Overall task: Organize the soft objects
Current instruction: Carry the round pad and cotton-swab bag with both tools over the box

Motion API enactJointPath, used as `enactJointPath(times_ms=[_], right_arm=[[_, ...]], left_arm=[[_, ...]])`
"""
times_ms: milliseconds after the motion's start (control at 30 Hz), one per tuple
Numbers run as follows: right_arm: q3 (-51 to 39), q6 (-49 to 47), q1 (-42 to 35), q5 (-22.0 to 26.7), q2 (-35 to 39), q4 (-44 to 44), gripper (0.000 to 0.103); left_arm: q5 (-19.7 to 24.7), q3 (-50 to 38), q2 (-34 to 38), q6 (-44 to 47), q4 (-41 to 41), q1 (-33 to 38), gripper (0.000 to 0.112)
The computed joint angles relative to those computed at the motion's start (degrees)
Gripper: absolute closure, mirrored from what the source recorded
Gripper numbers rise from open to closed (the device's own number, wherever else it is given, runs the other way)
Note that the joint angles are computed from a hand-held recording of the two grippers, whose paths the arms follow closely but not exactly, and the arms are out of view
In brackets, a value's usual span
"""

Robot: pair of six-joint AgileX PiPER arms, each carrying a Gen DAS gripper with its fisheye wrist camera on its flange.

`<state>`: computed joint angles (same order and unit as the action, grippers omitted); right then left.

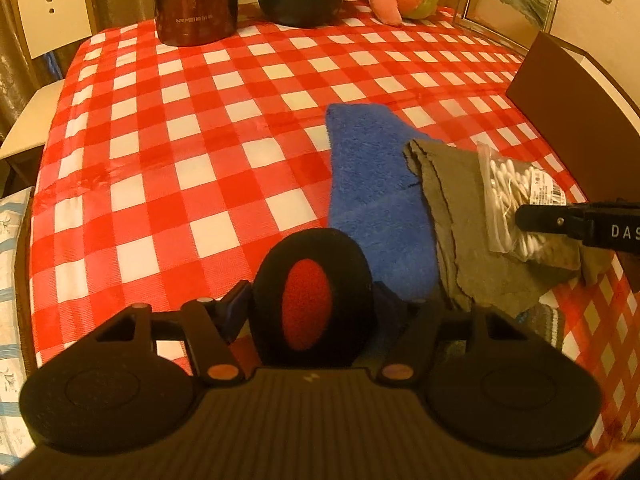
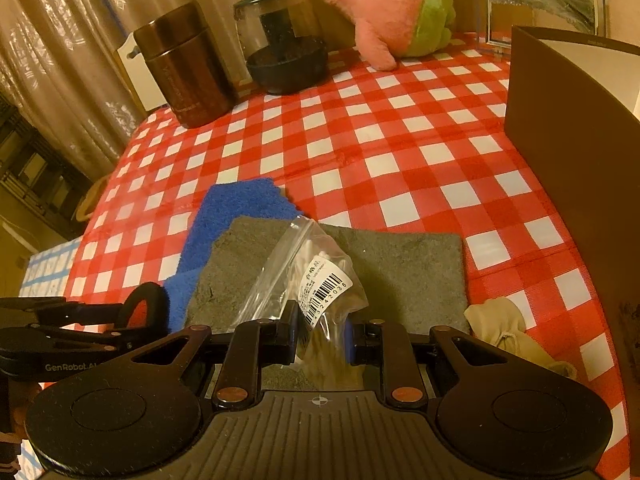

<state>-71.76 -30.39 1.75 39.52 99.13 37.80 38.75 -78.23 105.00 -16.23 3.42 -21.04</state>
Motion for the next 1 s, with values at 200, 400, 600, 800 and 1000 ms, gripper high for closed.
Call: enactJointPath(times_ms=[200, 400, 600, 800, 1000], right_arm=[[1.2, -1.0, -0.8, -1.1, -1.9, 0.5, 0.081], [1.5, -1.2, -3.4, -0.7, -4.5, 1.3, 0.081], [1.7, 0.0, -7.2, 1.8, -8.1, 0.3, 0.081], [2.4, -0.3, -13.0, 4.9, -13.2, 0.5, 0.081], [1.9, -2.7, -21.3, 8.0, -17.4, 2.4, 0.081]], left_arm=[[0.6, 2.0, -3.2, -4.0, 3.8, -0.4, 0.050], [2.0, 3.2, -7.2, -8.1, 7.1, -0.2, 0.050], [4.5, 1.7, -10.0, -10.4, 9.5, -1.4, 0.050], [7.4, -2.8, -10.7, -10.3, 9.9, -4.1, 0.050], [9.0, -10.3, -8.4, -8.7, 9.3, -8.2, 0.050]])
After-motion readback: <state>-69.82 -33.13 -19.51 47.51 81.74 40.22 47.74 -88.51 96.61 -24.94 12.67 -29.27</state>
